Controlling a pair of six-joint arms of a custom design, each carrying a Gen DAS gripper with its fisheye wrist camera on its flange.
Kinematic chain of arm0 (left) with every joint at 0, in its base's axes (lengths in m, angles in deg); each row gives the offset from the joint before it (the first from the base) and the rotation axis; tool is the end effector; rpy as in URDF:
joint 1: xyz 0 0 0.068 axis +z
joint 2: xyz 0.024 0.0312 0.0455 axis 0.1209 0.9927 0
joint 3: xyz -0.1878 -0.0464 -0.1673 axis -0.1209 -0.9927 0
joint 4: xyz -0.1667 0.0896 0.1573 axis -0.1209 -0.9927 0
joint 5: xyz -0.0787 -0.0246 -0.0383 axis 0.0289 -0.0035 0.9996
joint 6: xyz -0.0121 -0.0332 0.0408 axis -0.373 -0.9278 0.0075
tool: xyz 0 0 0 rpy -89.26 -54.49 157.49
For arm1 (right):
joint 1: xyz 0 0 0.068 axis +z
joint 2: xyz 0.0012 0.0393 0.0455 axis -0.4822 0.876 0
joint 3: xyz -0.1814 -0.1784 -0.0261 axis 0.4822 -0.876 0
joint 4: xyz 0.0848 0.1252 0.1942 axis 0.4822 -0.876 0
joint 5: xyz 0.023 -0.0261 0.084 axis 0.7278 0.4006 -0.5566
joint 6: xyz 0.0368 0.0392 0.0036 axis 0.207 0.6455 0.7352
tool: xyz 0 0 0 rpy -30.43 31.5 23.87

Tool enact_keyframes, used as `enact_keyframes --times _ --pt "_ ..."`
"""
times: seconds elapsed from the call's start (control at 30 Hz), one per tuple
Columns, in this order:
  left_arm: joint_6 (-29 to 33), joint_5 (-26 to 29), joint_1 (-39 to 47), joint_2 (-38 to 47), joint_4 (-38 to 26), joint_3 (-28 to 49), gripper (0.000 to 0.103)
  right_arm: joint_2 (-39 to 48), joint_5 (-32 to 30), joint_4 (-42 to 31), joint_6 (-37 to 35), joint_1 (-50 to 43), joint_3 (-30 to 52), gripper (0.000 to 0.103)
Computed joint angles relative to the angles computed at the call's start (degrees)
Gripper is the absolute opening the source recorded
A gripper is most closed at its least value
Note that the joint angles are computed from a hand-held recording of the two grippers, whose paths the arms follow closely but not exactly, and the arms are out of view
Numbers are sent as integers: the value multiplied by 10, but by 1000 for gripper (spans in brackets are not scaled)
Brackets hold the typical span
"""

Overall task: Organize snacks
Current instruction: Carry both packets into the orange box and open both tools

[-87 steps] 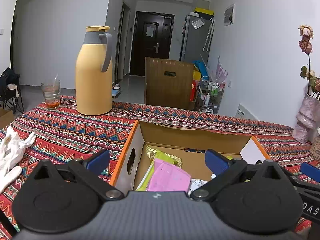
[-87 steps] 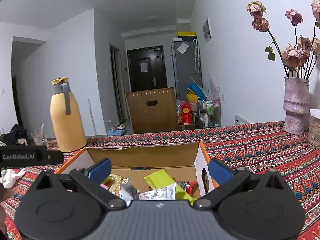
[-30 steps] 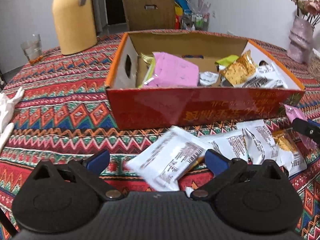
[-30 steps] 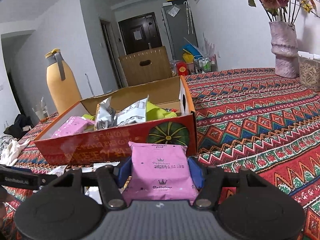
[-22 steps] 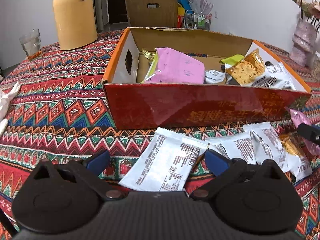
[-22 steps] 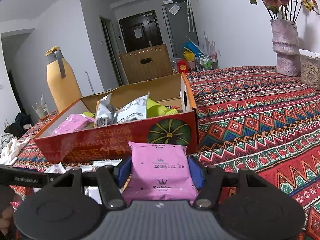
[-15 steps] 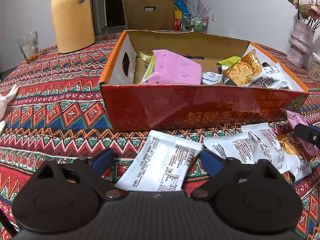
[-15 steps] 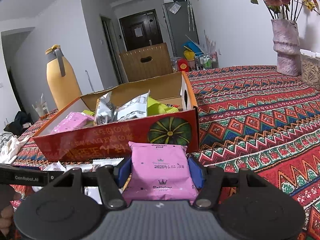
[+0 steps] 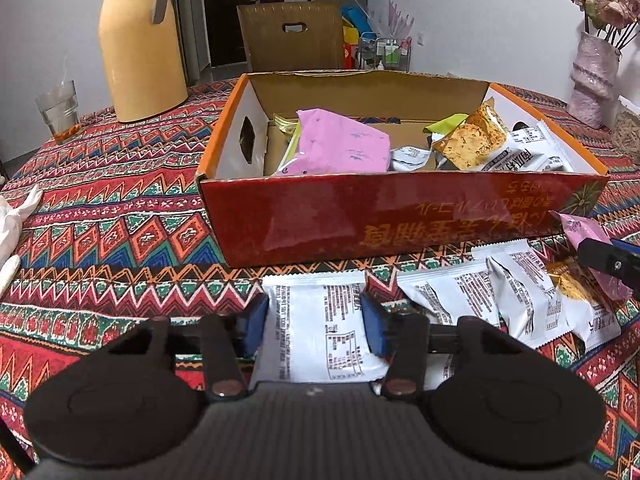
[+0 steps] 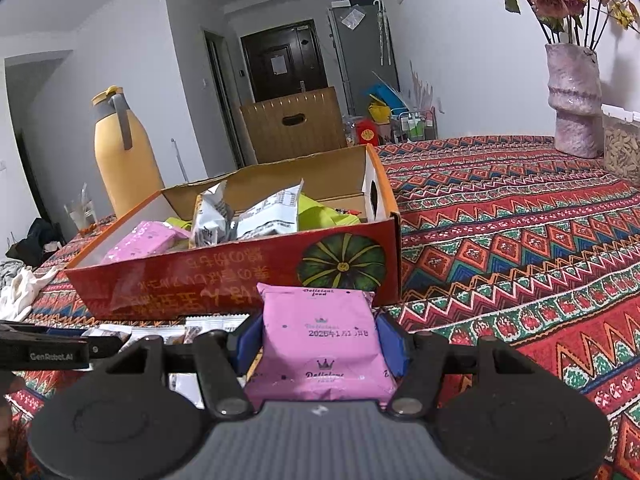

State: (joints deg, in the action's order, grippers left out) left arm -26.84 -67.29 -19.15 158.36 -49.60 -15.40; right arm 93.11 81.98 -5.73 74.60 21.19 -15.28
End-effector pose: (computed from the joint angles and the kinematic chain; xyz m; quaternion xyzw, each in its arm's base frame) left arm 0.3535 -0.1785 0.1211 0.3123 0.8678 -0.1143 0.3694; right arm 0.1503 0.1341 0.0901 0.2711 0.8211 -0.0069 0.5022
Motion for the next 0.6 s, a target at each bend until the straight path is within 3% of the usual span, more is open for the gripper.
enact_keyframes --times 0.33,0.6 --pt "2 1 1 -39 6 -32 47 -5 23 -16 6 17 4 61" --pt "-10 16 1 -94 29 -71 47 -42 53 -88 25 45 19 61"
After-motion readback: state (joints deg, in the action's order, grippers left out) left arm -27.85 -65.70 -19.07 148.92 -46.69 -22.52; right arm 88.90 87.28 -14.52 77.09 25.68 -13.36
